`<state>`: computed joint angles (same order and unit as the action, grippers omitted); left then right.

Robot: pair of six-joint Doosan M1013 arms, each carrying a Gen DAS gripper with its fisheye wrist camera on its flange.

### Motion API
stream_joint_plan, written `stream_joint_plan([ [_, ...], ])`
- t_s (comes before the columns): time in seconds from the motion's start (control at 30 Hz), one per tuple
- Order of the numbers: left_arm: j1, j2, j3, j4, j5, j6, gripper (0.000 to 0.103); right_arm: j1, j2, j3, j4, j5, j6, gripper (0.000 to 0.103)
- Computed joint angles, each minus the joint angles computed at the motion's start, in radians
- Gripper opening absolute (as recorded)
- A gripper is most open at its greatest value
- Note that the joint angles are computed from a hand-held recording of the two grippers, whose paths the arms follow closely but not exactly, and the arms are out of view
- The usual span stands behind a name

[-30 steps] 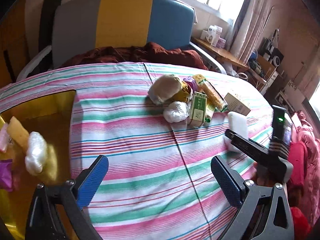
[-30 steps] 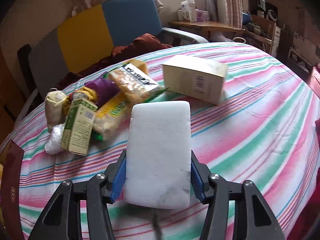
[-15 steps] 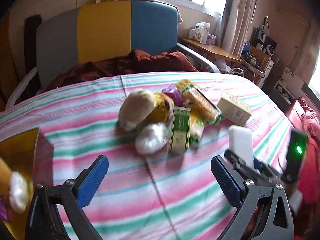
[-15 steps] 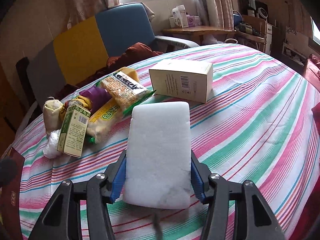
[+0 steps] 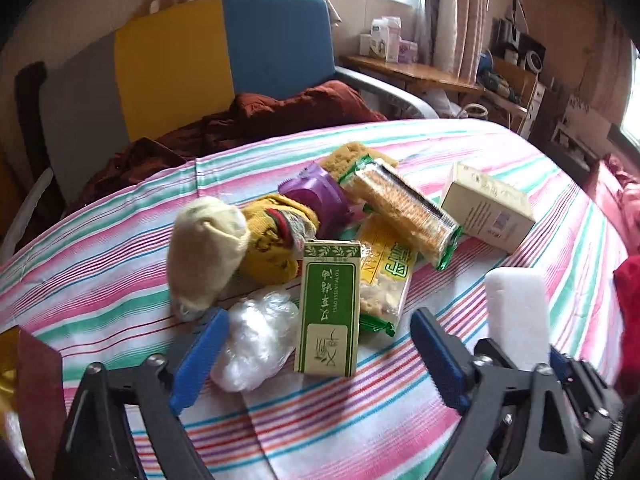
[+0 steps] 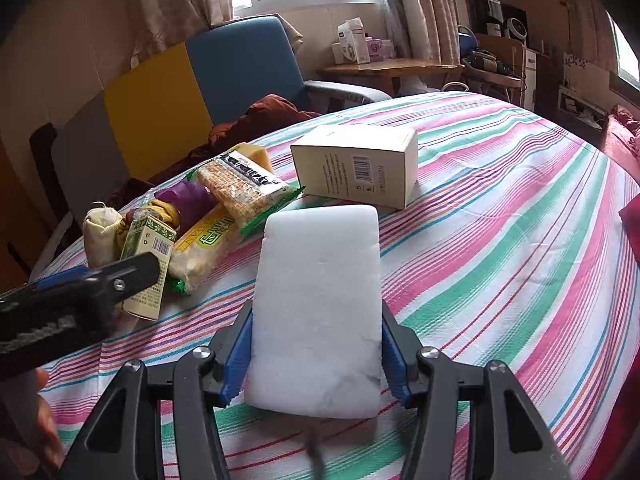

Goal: Organize objects
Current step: 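Grasp the green tea box with the left tool while the right tool holds the foam block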

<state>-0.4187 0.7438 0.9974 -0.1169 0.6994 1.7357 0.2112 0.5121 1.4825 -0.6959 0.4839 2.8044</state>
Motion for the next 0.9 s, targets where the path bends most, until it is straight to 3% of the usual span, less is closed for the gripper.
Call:
stream_joint_plan([
  [0.1,-0.006,0.008,-0.001,0.018,-0.016,0.026,0.084,-0.002,0.000,0.000,0.001,-0.006,0.004,0.057],
  [0.2,-0.010,0.003,0.023,0.015,-0.066,0.069,0.073,-0.001,0.002,-0.002,-0.003,-0.002,0.008,0.057],
  [0.4,0.007,-0.015,0.061,-0.140,-0.127,0.184,0.055,0.000,0.007,-0.007,-0.012,0.005,0.011,0.057],
  [0.57,0.010,-0.043,0.117,-0.159,-0.185,0.192,0.047,0.000,0.006,-0.007,-0.010,0.006,0.008,0.057],
  [0.63,0.011,-0.063,0.153,-0.160,-0.225,0.193,0.039,0.000,0.007,-0.007,-0.011,0.006,0.009,0.057],
  [0.9,0.017,-0.142,0.296,-0.201,-0.353,0.245,0.033,0.004,0.010,-0.015,-0.029,0.028,0.014,0.057],
])
